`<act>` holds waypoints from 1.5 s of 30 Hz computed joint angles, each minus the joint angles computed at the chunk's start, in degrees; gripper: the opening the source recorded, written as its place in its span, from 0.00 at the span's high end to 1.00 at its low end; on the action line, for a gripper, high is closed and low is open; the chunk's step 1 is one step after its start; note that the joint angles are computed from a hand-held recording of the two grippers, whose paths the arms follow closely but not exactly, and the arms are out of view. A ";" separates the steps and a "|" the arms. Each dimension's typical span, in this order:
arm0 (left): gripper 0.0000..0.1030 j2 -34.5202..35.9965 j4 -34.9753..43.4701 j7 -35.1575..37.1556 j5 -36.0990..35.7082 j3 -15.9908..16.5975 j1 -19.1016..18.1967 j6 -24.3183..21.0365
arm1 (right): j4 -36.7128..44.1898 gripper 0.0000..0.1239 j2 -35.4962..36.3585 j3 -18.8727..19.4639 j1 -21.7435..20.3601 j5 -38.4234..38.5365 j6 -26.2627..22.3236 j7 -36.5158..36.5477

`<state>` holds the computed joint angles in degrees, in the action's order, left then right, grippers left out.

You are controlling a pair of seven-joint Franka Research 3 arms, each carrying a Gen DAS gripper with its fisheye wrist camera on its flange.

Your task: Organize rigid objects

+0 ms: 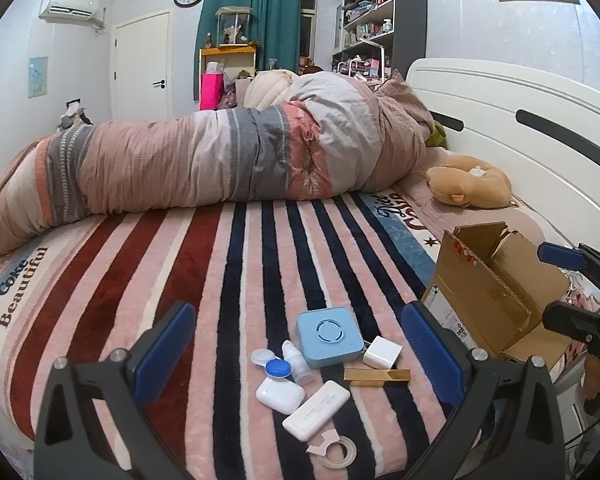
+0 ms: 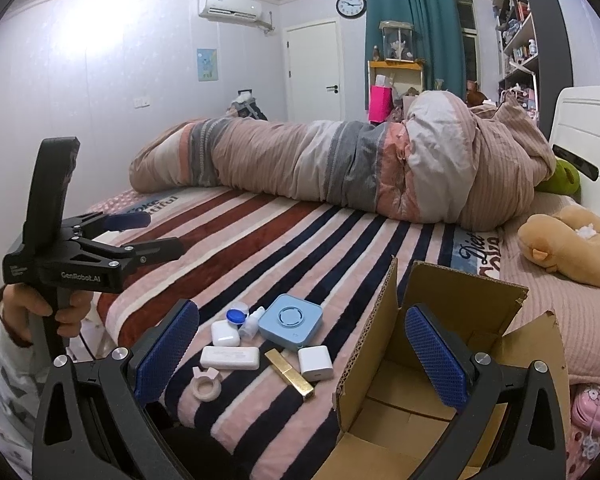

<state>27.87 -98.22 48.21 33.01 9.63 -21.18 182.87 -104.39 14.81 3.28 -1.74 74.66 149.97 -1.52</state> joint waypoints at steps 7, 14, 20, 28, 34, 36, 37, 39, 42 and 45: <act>0.00 0.31 -1.00 5.81 -2.00 -4.79 5.29 1.68 | -1.38 0.54 -1.67 0.77 1.58 2.03 -1.21 -6.29; 0.00 4.08 0.34 8.38 -3.74 -2.47 5.65 -0.43 | 0.34 0.57 3.67 1.21 4.47 -10.09 -8.77 0.88; 0.00 10.62 3.87 20.29 -8.45 -18.18 19.42 -5.14 | 3.39 0.48 12.14 1.80 6.42 -24.19 -9.49 11.87; 0.01 16.63 3.95 37.37 -15.83 -35.62 32.44 -6.58 | 3.55 0.70 16.14 3.41 5.98 -34.12 -4.44 18.35; 0.01 18.71 3.12 47.62 -19.43 -44.48 38.20 -7.86 | -1.40 0.70 8.26 7.49 1.26 -24.40 1.24 10.98; 0.04 19.69 3.07 51.23 -20.24 -47.04 39.40 -8.90 | -2.63 0.70 3.83 8.09 -0.60 -16.90 2.05 6.28; 0.09 19.93 3.43 52.27 -20.69 -47.18 39.03 -9.77 | -3.05 0.70 1.91 7.92 -1.16 -13.36 2.54 4.37; 0.22 20.36 5.06 53.04 -21.78 -45.82 36.78 -12.62 | -2.75 0.70 0.04 6.63 -1.17 -9.14 3.88 2.97; 0.46 22.03 7.83 55.17 -24.02 -45.57 35.18 -17.50 | -1.51 0.70 -0.24 3.00 0.48 -8.81 9.57 5.15; 0.48 20.94 7.04 55.94 -24.89 -42.99 32.55 -16.35 | 0.83 0.70 3.55 -2.32 2.34 -20.43 13.07 18.87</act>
